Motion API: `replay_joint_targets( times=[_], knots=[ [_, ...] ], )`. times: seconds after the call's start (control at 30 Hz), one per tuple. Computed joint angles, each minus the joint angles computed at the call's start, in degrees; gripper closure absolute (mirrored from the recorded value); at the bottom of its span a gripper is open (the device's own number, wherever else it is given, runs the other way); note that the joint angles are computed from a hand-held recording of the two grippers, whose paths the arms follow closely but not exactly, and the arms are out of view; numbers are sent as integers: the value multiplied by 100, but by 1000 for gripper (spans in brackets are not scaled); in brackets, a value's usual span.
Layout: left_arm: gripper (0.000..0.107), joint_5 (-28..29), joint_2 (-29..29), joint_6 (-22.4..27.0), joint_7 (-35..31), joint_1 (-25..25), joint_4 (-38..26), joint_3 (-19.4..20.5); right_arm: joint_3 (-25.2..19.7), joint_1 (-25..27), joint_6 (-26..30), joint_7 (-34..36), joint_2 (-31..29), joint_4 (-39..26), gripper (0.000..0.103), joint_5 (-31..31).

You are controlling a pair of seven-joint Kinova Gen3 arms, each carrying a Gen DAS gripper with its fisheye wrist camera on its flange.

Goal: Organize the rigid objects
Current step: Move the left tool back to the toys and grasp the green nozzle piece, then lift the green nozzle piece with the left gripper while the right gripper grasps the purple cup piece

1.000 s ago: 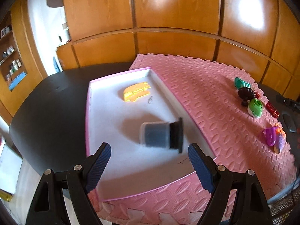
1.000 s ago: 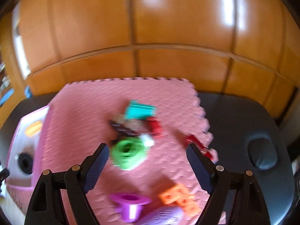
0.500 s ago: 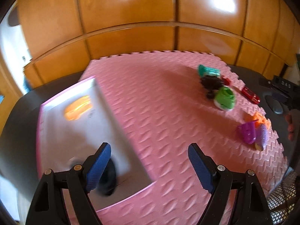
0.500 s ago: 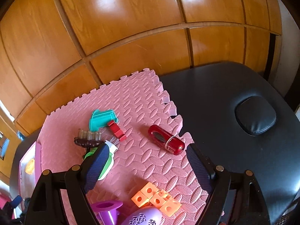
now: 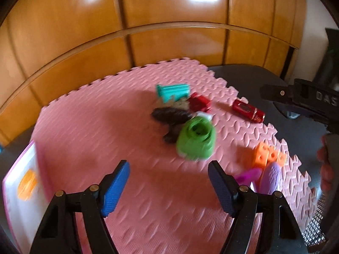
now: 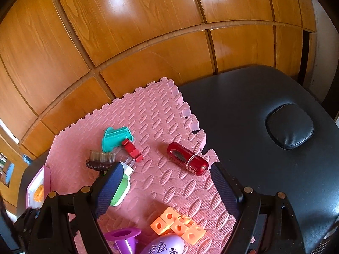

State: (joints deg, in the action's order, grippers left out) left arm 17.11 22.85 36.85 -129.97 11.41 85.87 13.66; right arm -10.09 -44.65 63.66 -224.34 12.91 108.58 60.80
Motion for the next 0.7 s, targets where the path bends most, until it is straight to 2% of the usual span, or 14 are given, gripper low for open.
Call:
replay_joint_targets(
  times=[0.23, 0.37, 0.47, 0.53, 0.6, 0.7],
  knots=[
    [31, -558, 576, 229, 247, 543, -658, -135, -10, 65, -199, -126, -86, 104, 17, 106],
    [32, -718, 837, 490, 419, 643, -1016, -103, -25, 97, -286, -159, -111, 134, 17, 167],
    [34, -858, 877, 281, 504, 818, -1002, -201, -27, 117, -330, -175, -120, 148, 17, 187],
    [41, -840, 881, 232, 425, 765, -992, -111, -28, 143, -384, -168, -135, 166, 17, 173],
    [55, -641, 870, 400, 193, 550, -1020, 99, -29, 159, -393, -146, -133, 170, 17, 143],
    [55, -501, 695, 317, 4, 400, -752, 107, -25, 185, -429, -99, -124, 170, 17, 94]
  ],
)
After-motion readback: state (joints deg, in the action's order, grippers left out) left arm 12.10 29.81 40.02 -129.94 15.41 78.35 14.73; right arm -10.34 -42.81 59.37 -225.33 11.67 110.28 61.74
